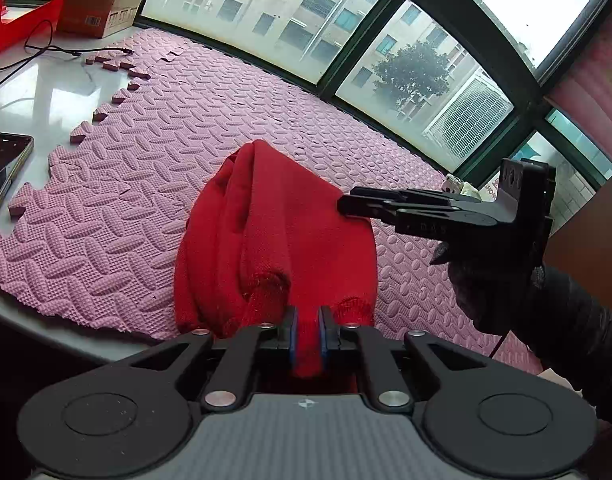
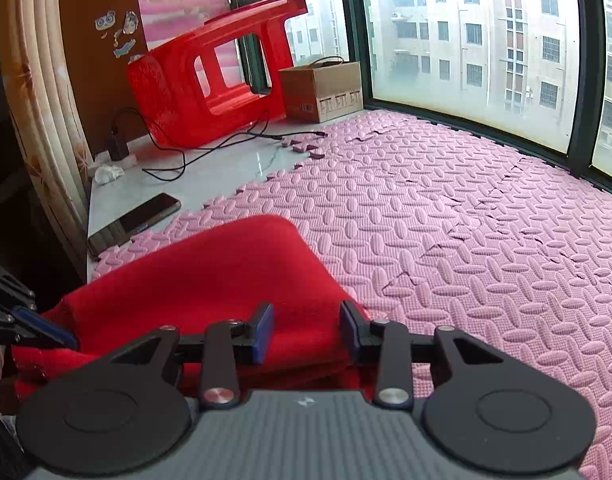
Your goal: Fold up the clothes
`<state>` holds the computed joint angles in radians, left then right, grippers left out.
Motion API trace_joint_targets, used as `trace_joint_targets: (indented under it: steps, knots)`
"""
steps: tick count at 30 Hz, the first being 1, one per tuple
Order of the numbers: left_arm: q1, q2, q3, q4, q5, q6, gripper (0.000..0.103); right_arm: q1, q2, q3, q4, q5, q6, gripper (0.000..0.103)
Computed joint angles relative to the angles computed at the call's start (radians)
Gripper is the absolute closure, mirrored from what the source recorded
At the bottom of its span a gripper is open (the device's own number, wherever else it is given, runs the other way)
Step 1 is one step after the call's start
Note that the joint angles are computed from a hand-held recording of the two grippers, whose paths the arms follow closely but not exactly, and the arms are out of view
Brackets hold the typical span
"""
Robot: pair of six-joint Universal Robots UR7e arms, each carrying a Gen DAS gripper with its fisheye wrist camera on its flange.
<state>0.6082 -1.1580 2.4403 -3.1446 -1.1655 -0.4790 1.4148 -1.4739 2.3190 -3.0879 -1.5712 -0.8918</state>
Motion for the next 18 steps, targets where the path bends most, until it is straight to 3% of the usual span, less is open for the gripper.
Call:
trace_joint_targets:
  steps: [3, 5, 10, 12, 13, 18]
  knots:
    - [-0.017, -0.025, 0.01, 0.022, 0.026, -0.043, 0.086, -0.005, 0.037, -0.082, 0.095, 0.013, 0.101, 0.055]
    - [-0.032, -0.041, 0.017, 0.04, 0.052, -0.069, 0.084, -0.02, 0.054, -0.125, 0.17, 0.03, 0.145, 0.054]
    - [-0.074, -0.084, 0.039, 0.093, 0.128, -0.15, 0.069, -0.078, 0.082, -0.212, 0.36, 0.107, 0.253, 0.045]
    - [-0.081, -0.098, 0.04, 0.13, 0.15, -0.186, 0.055, -0.097, 0.089, -0.241, 0.431, 0.131, 0.284, 0.044]
    - [-0.082, -0.103, 0.039, 0.151, 0.159, -0.208, 0.054, -0.105, 0.09, -0.248, 0.447, 0.14, 0.292, 0.044]
    - [-0.025, -0.105, 0.039, 0.156, 0.093, -0.261, 0.051, -0.119, 0.085, -0.265, 0.502, 0.153, 0.299, 0.045]
